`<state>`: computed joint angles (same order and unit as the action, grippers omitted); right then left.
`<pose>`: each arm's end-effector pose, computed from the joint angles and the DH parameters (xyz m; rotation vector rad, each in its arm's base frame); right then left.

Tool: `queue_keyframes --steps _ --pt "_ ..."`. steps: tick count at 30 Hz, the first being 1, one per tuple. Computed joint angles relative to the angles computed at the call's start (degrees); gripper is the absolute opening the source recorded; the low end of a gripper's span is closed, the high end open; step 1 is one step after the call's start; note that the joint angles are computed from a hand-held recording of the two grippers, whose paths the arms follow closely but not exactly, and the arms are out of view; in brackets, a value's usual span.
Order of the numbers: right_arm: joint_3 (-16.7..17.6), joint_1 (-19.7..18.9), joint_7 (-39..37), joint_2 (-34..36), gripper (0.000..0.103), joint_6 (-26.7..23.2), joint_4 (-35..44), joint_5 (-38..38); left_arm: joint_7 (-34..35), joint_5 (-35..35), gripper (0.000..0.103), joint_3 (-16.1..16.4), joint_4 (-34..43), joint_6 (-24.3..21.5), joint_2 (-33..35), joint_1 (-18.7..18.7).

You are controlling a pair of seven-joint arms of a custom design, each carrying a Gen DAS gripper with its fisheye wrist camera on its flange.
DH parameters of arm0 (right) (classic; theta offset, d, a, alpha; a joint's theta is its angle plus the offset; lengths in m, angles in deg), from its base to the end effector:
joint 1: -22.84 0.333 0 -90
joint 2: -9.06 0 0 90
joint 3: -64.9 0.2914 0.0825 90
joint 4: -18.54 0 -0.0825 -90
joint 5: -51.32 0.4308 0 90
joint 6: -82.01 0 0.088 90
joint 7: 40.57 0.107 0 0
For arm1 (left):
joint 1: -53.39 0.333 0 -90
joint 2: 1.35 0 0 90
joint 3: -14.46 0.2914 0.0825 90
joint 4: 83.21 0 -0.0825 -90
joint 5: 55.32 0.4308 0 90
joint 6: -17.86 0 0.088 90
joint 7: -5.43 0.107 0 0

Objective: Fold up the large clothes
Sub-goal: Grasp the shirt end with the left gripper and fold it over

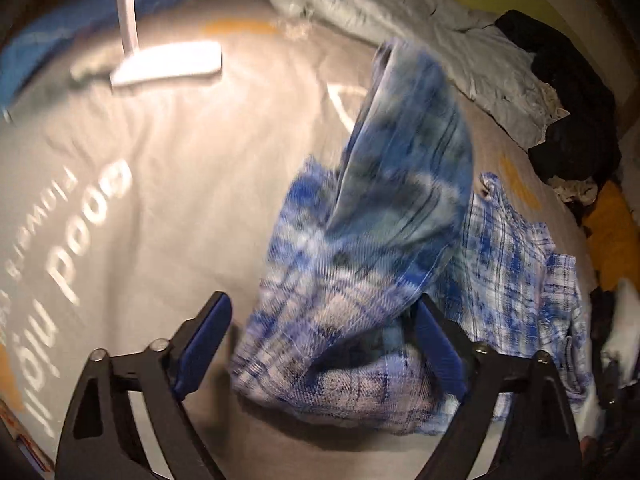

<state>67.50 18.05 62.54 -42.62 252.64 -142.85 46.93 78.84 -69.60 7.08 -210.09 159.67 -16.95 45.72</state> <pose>0.3923 -0.0092 0.5350 -1.4094 1.7150 -0.9166 0.5430 -0.1487 0.5075 -2.2378 1.8740 -0.8157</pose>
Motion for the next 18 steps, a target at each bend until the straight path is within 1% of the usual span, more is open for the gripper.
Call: queue_keyframes --steps 1,2,3,4,5,7,8,10,11,12,13,14,15,16,17,18 --pt "0.00 -0.04 0.03 -0.03 0.096 -0.08 0.02 0.04 1.56 -3.25 0.078 1.12 0.36 -1.36 0.56 -0.77" --pt "-0.31 0.23 -0.21 0.03 0.096 -0.40 0.16 0.12 2.43 -5.94 0.077 1.84 0.57 -2.55 1.05 -1.09" --pt "-0.88 0.73 -0.59 0.15 0.096 -1.01 0.39 0.31 2.20 -6.42 0.073 1.77 0.30 -2.49 0.97 -0.78" --pt "-1.26 1.09 -0.72 0.26 0.096 -1.51 0.55 0.60 1.77 -5.91 0.065 1.46 0.13 -2.36 0.79 -0.38" --pt "-1.86 1.61 -0.96 0.34 0.096 -1.98 0.66 0.97 1.78 -5.14 0.062 1.23 0.39 -3.02 0.77 -0.10" --pt "-3.07 2.73 -1.71 0.50 0.096 -2.88 0.85 1.76 2.74 -5.86 0.046 1.35 0.36 -3.44 0.41 -0.13" --pt "-3.26 2.97 -1.91 0.55 0.096 -3.15 0.88 2.06 2.98 -6.41 0.042 1.42 -0.06 -3.12 -0.12 -0.14" --pt "-2.54 2.67 -1.99 0.35 0.096 -3.05 0.67 2.06 4.00 -7.10 0.023 1.45 -0.87 -2.08 -1.28 -0.31" --pt "-1.53 1.97 -1.77 -0.01 0.095 -2.46 0.26 1.64 4.05 -6.76 0.021 1.25 -1.26 -1.26 -1.93 -0.29" --pt "0.57 0.47 -1.07 -0.81 0.091 -0.91 -0.63 0.67 4.68 -6.71 0.018 1.15 -1.86 -0.05 -2.84 -0.52" --pt "1.71 -0.17 -0.84 -1.36 0.079 0.13 -1.23 -0.04 5.82 -7.05 0.015 1.24 -2.44 1.27 -3.75 -0.99" --pt "2.09 0.21 -1.49 -1.89 0.071 0.71 -1.70 -0.79 6.69 -7.35 0.014 1.31 -2.82 2.40 -4.42 -1.45" --pt "1.16 1.77 -2.61 -2.11 0.055 0.48 -1.86 -0.96 8.09 -8.02 0.013 1.56 -3.40 3.87 -5.38 -2.12" --pt "-0.58 4.13 -3.87 -2.19 0.039 -0.34 -1.87 -0.47 9.59 -8.82 0.013 1.89 -3.97 5.30 -6.19 -2.86" --pt "-2.51 6.42 -5.10 -2.03 0.032 -1.44 -1.71 0.36 11.58 -9.98 0.012 2.51 -4.39 6.48 -7.06 -3.80" --pt "-5.30 9.61 -6.90 -1.42 0.023 -3.68 -1.10 1.77 13.55 -11.34 0.012 3.04 -4.76 7.65 -7.85 -4.90"
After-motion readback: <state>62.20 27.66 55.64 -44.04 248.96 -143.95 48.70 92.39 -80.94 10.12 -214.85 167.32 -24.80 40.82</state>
